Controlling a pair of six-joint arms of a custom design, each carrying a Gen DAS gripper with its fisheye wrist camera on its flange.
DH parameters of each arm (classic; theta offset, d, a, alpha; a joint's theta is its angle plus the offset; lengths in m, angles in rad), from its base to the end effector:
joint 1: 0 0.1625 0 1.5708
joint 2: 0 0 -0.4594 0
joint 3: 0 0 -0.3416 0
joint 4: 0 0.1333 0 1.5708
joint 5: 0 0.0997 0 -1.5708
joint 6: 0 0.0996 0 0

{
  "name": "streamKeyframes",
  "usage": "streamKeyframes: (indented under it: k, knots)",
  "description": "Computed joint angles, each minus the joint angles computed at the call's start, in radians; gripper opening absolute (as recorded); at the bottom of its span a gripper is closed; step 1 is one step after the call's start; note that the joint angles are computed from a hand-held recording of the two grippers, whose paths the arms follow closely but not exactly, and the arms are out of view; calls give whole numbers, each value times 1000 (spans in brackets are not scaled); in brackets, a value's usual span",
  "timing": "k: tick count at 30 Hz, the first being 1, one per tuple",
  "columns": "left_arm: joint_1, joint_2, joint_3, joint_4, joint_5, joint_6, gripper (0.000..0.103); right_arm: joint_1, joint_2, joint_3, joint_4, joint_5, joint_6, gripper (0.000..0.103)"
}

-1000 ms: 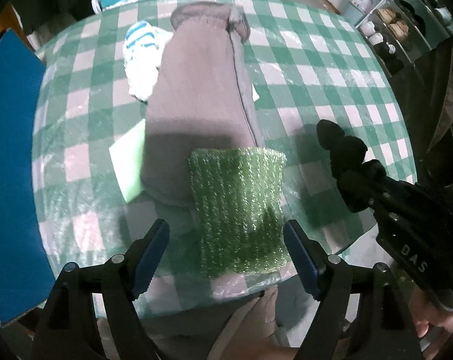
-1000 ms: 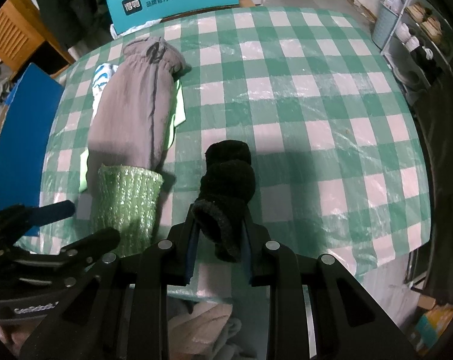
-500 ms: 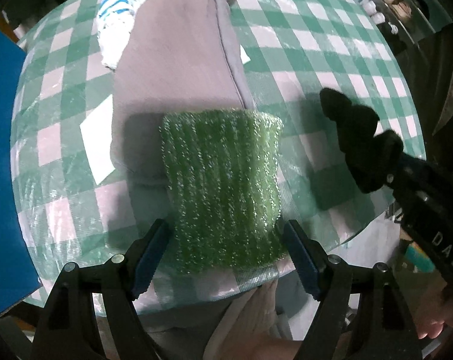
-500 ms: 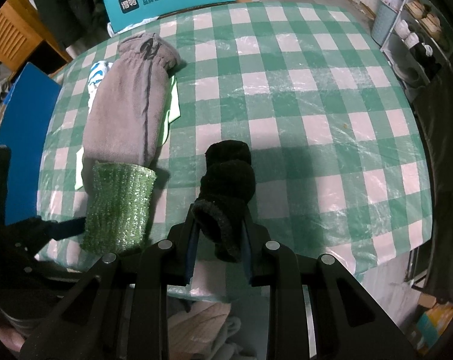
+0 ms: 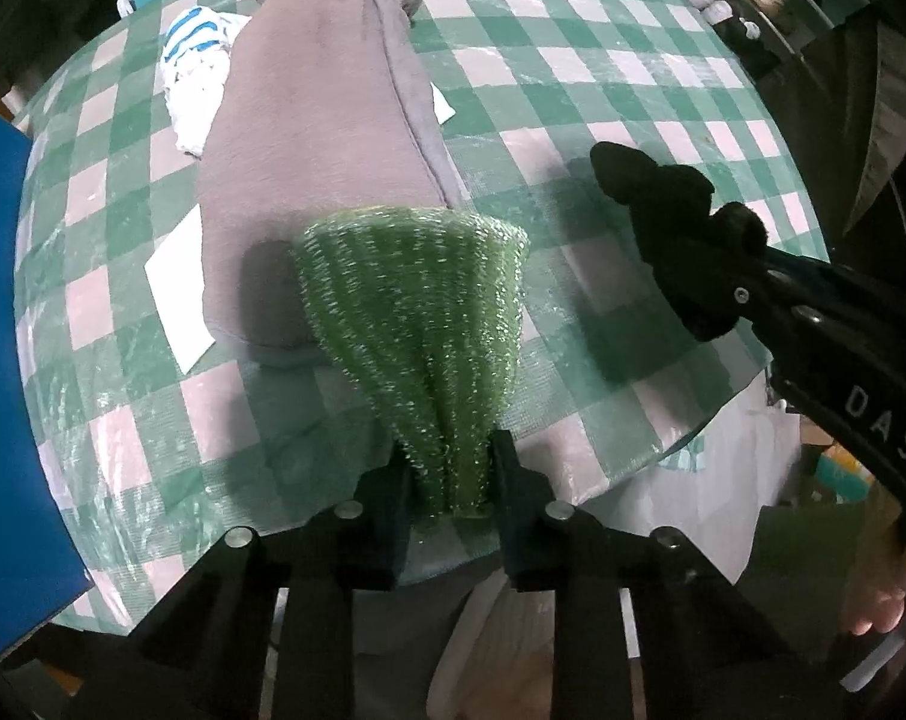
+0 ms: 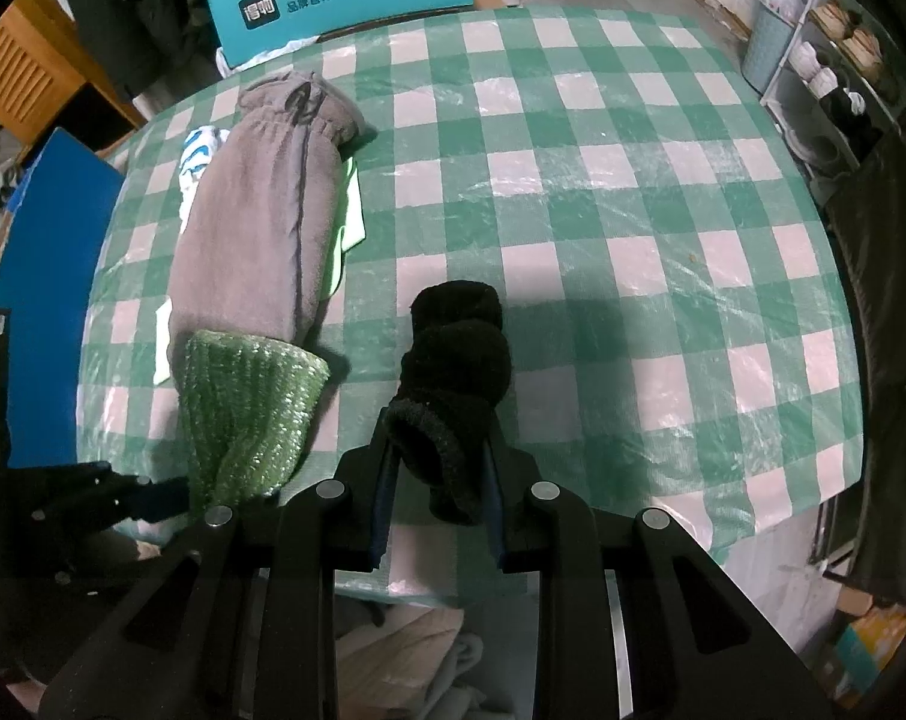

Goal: Organize soft objects
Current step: 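Close left tool on green glittery knit item while right tool holds black sock, then lift green knit item with left tool while right tool carries black sock toward box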

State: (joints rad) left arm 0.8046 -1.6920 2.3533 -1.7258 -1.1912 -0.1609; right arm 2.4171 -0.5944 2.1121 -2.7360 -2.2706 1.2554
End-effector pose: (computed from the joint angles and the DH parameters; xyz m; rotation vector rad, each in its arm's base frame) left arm -0.0551 -0.3028 0.2795 0.8837 2.4037 0.3722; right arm 0.3948 -0.2571 -0.0273 -0.3407 -2.4234 0.5573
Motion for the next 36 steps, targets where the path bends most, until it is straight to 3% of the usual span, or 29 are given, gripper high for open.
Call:
streamKeyframes:
  k: [5,12,24,36]
  knots:
    - [-5,-36,-16,12,-31,12,19,2,0,-11,14,-3,0,23]
    - [-22,-78,-48,22,-20,29,19,12,-1,-31,26,-16,-14,23]
    - [-4,-108,-119,0,83,98,19,49,-13,-96,92,-54,-36,23]
    - [0,-141,-180,8,141,131,19,83,0,-188,146,-83,-83,23]
